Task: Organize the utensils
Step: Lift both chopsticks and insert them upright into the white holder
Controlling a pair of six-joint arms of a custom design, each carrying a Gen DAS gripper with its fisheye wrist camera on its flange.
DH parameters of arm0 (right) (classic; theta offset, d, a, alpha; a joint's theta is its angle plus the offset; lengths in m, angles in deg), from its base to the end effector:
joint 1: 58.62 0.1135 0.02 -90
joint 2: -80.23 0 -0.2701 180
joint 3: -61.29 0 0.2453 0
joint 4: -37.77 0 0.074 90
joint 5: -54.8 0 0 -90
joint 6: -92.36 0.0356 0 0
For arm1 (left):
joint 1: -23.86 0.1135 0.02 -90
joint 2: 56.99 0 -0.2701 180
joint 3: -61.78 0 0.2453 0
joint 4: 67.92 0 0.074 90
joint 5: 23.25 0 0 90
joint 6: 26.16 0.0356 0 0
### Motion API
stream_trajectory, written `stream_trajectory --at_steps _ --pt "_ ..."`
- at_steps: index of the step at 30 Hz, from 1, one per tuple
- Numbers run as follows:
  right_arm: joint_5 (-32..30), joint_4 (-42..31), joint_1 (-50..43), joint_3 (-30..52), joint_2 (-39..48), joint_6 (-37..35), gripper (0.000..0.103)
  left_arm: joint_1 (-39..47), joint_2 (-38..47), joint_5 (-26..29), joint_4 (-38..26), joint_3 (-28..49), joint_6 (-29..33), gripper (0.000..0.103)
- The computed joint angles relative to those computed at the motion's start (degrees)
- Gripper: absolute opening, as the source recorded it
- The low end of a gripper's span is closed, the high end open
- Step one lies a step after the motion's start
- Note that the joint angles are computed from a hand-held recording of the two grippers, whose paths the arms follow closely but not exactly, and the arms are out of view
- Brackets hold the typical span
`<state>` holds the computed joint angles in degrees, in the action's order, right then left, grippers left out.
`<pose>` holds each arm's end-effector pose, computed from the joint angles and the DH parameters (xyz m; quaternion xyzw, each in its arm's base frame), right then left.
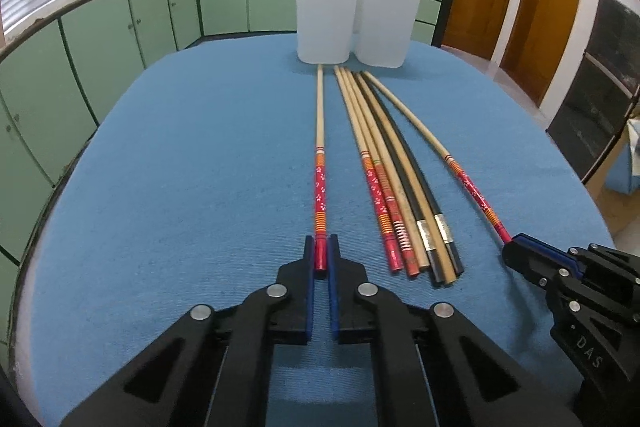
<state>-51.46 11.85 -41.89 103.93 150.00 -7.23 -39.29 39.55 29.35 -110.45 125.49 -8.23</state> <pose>0.1982 0.0700 0.1686 -0.2574 0.9041 0.1534 0.3047 0.1470 -0.2425 0.1499 -0.1138 0.9335 0.0095 0.3400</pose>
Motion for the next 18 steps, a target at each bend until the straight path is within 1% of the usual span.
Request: stream_trajectory --at_steps 2,6,11,15,18 --pt "-0.50 -1.25 -0.49 0.29 -1.57 -0.25 0.005 -0.97 -1.41 -1.17 -2.11 0.42 -1.06 0.006" --pt "-1.98 -4.67 -2.28 2.29 -5.30 -1.60 0.005 -3.24 -4.53 -4.84 -8.72 2.83 -2.43 0.006" --pt "-4.51 -8.74 -4.79 7.35 -8.69 -2.16 0.005 -5.73 -9.72 -9.56 -17.83 7.10 -3.54 0.006" --pt "-6.35 -11.60 -6.28 12.30 -9.73 -2.56 0.005 -6.39 -12.83 -13.74 -22.26 10.60 -2.46 0.006" --pt "-8.17 -13.49 -7.13 17.47 -8.57 -2.32 0.005 -6.18 -15.00 -16.12 -23.56 13.13 0.62 0.006"
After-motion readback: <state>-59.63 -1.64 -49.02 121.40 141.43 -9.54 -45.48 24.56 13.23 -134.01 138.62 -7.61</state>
